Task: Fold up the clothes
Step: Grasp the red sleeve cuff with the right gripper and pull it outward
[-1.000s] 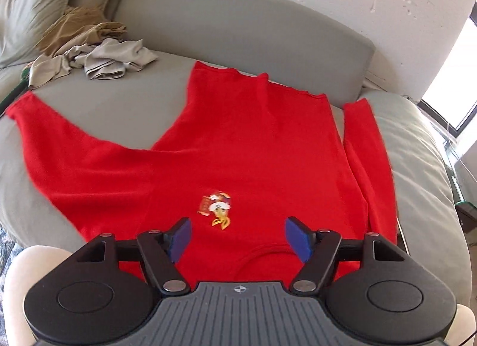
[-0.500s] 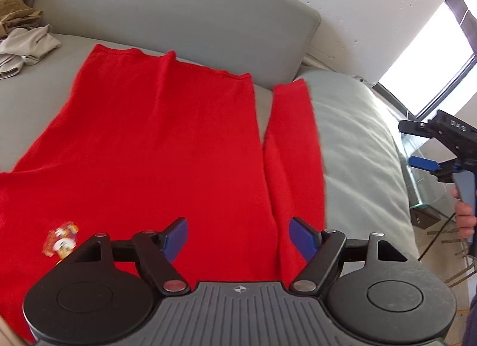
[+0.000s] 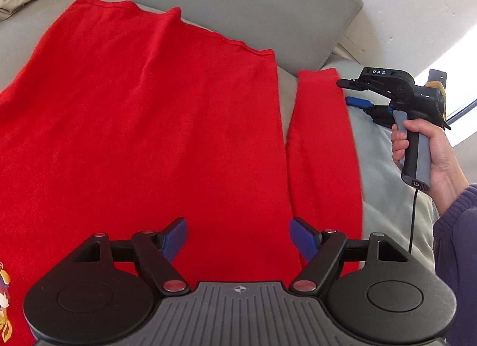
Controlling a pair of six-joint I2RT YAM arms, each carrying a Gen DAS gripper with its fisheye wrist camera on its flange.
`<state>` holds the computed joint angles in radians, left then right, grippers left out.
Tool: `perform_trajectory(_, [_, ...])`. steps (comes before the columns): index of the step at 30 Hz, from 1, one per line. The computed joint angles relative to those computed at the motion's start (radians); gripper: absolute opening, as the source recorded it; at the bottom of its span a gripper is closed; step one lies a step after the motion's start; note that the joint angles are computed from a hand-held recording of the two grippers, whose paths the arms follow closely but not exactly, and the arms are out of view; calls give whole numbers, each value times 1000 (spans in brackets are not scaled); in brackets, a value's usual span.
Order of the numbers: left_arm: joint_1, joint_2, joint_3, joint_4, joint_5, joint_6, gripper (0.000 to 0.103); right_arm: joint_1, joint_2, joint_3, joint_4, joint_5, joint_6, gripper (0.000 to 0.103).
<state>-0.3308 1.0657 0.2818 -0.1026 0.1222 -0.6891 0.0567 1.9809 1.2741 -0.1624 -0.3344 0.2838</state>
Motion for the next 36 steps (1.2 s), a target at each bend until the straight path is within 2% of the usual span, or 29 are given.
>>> perform_trajectory(3, [25, 18, -19, 42, 16, 7, 74, 35, 92, 88, 24, 30, -2, 37])
perform_trajectory(5, [25, 7, -23, 40, 17, 10, 74, 68, 126, 126, 21, 103, -33, 24])
perform_trajectory(6, [26, -8, -19, 19, 17, 17, 74, 86, 131, 131, 25, 146, -51, 6])
perform_trajectory(7, [25, -29, -16, -6, 15, 20, 74, 99, 112, 101, 56, 180, -62, 7])
perform_trajectory(11, [28, -181, -12, -143, 41, 18, 73, 114, -83, -137, 251, 271, -71, 6])
perform_trajectory(14, [13, -336, -2, -282, 60, 13, 73, 86, -307, -273, 253, 300, -84, 6])
perform_trajectory(19, [-157, -553, 25, -469, -29, -60, 73, 4, -731, -385, 110, 336, -119, 6])
perform_trajectory(23, [-327, -676, 46, -575, -68, -146, 73, -93, -980, -355, -87, 322, -156, 6])
perform_trajectory(26, [-489, -656, 44, -554, -113, -208, 74, -186, -1079, -294, -233, 257, -206, 6])
perform_trajectory(29, [-631, -587, 39, -504, -165, -269, 74, -224, -1094, -277, -285, 243, -261, 7])
perform_trajectory(32, [-649, -517, 25, -440, -153, -278, 74, -300, -1080, -305, -275, 167, -286, 7])
perform_trajectory(36, [-603, -431, 11, -366, -113, -246, 74, -366, -999, -377, -175, 75, -264, 7])
